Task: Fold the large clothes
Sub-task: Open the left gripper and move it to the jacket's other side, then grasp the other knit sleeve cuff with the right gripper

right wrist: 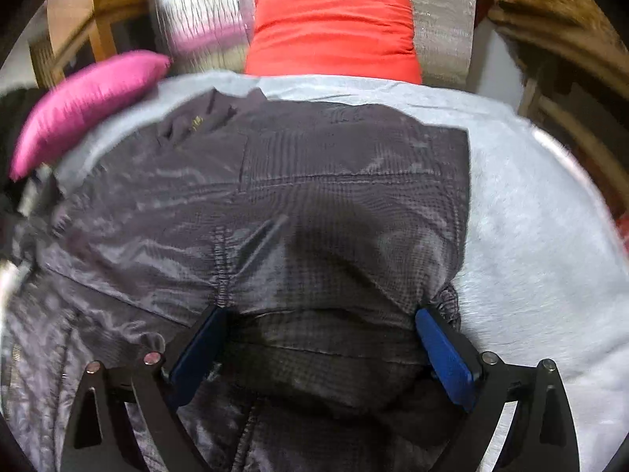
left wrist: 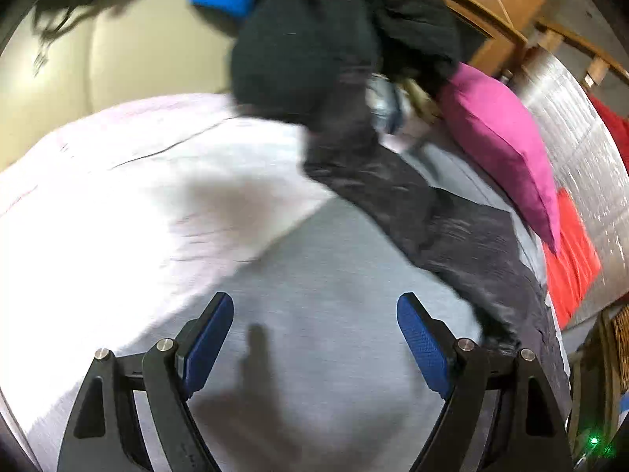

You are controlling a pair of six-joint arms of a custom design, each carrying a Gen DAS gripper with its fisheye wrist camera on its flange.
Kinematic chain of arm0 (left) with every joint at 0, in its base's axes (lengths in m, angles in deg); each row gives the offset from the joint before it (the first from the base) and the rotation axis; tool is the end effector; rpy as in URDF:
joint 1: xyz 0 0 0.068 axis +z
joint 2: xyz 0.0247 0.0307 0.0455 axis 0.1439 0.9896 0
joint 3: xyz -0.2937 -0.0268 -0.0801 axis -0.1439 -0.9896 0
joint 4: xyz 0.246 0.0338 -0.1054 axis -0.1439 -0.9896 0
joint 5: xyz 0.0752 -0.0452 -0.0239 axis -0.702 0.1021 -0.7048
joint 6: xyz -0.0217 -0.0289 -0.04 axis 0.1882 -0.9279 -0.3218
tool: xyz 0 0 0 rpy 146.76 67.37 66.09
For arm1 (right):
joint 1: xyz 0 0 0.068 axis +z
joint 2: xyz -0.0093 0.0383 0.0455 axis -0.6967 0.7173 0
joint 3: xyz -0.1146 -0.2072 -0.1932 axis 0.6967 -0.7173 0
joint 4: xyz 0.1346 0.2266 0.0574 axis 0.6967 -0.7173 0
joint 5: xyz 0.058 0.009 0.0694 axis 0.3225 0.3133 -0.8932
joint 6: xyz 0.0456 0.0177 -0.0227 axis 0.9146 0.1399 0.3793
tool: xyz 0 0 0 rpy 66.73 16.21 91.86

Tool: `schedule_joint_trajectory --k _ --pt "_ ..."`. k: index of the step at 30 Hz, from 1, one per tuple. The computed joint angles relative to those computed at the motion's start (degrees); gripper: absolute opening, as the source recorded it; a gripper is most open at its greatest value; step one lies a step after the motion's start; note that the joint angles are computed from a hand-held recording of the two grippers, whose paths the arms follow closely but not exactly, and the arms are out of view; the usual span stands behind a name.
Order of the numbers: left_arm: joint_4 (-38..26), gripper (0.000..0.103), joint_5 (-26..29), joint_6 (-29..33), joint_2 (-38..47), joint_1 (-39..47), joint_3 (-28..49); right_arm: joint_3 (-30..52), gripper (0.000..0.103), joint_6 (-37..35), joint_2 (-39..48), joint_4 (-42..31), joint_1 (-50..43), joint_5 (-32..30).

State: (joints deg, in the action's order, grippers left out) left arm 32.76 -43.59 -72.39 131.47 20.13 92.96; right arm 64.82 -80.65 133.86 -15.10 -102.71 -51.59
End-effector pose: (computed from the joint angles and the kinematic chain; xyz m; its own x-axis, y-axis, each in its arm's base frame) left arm 0.3340 0.0581 0.0669 -0.7276 -0.4446 -0.5224 -0.2192 0.8723 -0.4370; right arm 0.1353 -0.1988 0.1030 -0.6866 0.4052 -0.6037 0.4814 0.8756 0.0402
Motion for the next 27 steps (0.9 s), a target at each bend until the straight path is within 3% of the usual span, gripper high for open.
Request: schedule_joint_trajectory --k 2,4,6,9,11,15,19,22,27 --pt "3.3 0.085 1.2 1.7 3.9 2.1 0.0 -2.8 0.098 4.5 -8.2 -0.4 4.7 5.4" --pt "15.6 0.086 2.4 3.5 7.3 3.0 -4.0 -5.5 0.098 8.1 -18.7 -2.5 12.2 9.7" --pt "16.7 0.091 2.6 4.0 7.9 2.9 -4.2 -5.6 0.098 11.5 -28.0 -7.7 26.6 18.1" --pt "17.0 0.093 3.3 4.4 8.6 2.8 -3.6 -2.0 0.098 15.0 -30.6 -13.0 48.2 27.9" --pt "19.1 0.093 6.3 3.5 9.3 4.4 -4.2 3.7 0.098 21.8 -26.0 -15.0 62.6 30.6" --pt "24.9 0.093 13.7 0.5 11.9 8.1 -4.9 16.3 0.098 32.9 -12.6 -14.7 77.5 29.0" --pt "28.2 0.093 15.6 0.2 12.3 9.5 -6.5 31.5 0.098 36.7 1.0 -16.9 83.8 25.5" --pt "30.2 0.093 15.3 0.5 11.9 9.7 -8.1 48.6 0.098 38.5 13.9 -22.1 86.4 22.7" --pt "32.4 0.093 10.8 1.4 12.1 7.4 -9.1 78.1 0.098 41.2 32.9 -38.9 88.6 17.9"
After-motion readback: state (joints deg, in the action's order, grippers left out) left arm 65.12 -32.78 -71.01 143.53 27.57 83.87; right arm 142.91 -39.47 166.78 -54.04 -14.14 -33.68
